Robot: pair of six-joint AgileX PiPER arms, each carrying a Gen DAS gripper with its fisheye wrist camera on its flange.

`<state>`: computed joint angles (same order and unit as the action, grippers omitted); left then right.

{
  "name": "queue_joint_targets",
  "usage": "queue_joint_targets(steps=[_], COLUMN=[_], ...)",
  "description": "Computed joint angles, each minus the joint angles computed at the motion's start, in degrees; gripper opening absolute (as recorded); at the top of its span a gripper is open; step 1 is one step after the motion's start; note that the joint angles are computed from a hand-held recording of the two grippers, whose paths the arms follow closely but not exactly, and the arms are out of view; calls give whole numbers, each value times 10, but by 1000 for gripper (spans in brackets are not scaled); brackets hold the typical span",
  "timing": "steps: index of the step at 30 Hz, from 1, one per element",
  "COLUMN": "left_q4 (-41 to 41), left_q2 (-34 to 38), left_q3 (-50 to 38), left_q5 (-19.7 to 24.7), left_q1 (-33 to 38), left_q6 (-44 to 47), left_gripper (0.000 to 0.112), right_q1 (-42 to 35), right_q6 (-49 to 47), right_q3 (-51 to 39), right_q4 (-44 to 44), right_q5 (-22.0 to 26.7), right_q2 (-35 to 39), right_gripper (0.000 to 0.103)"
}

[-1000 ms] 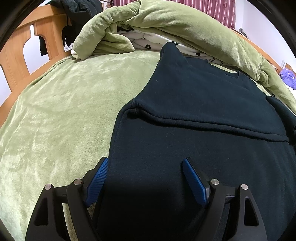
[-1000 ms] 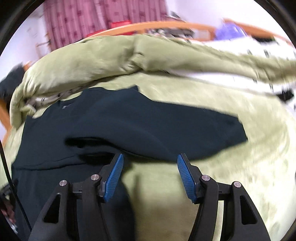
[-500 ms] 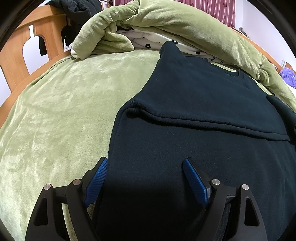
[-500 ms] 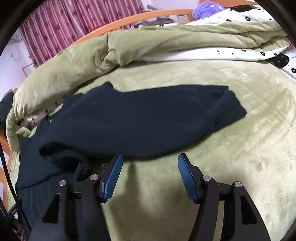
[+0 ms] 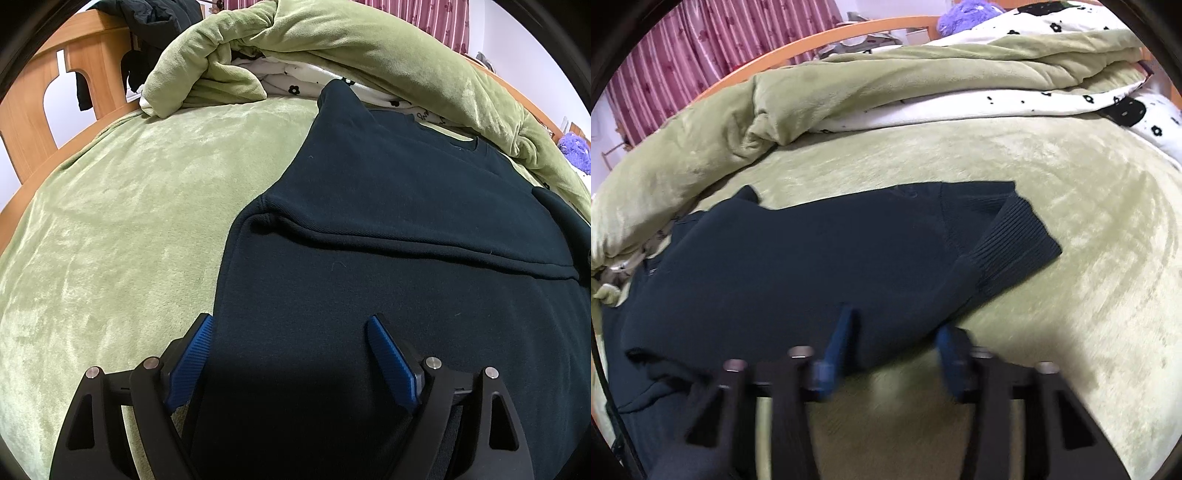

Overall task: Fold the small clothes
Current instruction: 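Grasp the ribbed sleeve cuff with the right tool and lift it, then lay the cuff onto the sweatshirt body and open the right tool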

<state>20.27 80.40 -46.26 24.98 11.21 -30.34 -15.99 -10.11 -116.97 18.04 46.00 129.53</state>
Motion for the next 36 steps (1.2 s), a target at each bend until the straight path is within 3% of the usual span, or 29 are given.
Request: queue_joint_targets(steps=[1, 3, 8, 18, 23, 27, 32, 36], left_q4=[-1, -1, -5, -66, -134, -214, -362, -462], left_q2=[0, 0, 0, -12, -21, -40, -51, -45], left_q3=[0, 0, 0, 1, -5, -9, -15, -16], left_q5=[0, 0, 0, -4, 3, 8, 24, 35], left_q1=[0, 0, 1, 22, 44, 81, 160, 213], left_q6=[1, 1, 5, 64, 131, 210, 354, 463], left_gripper=[83, 84, 84, 83, 83, 83, 83, 83], right_q1=[-3, -6, 19, 149, 246, 336, 436, 491], right_q6=[-5, -14, -42, 9, 61, 117, 158, 188], right_q3=[-20, -37, 38, 72, 65, 22, -75, -106], right_q4=[7, 15, -29, -162, -247, -318, -363, -365], right_q5=[10, 18, -76, -126, -110, -67, 6, 34], right_q2=[11, 21, -45, -156, -185, -177, -124, -85], right_gripper=[12, 6, 5, 5, 5, 4, 4, 4])
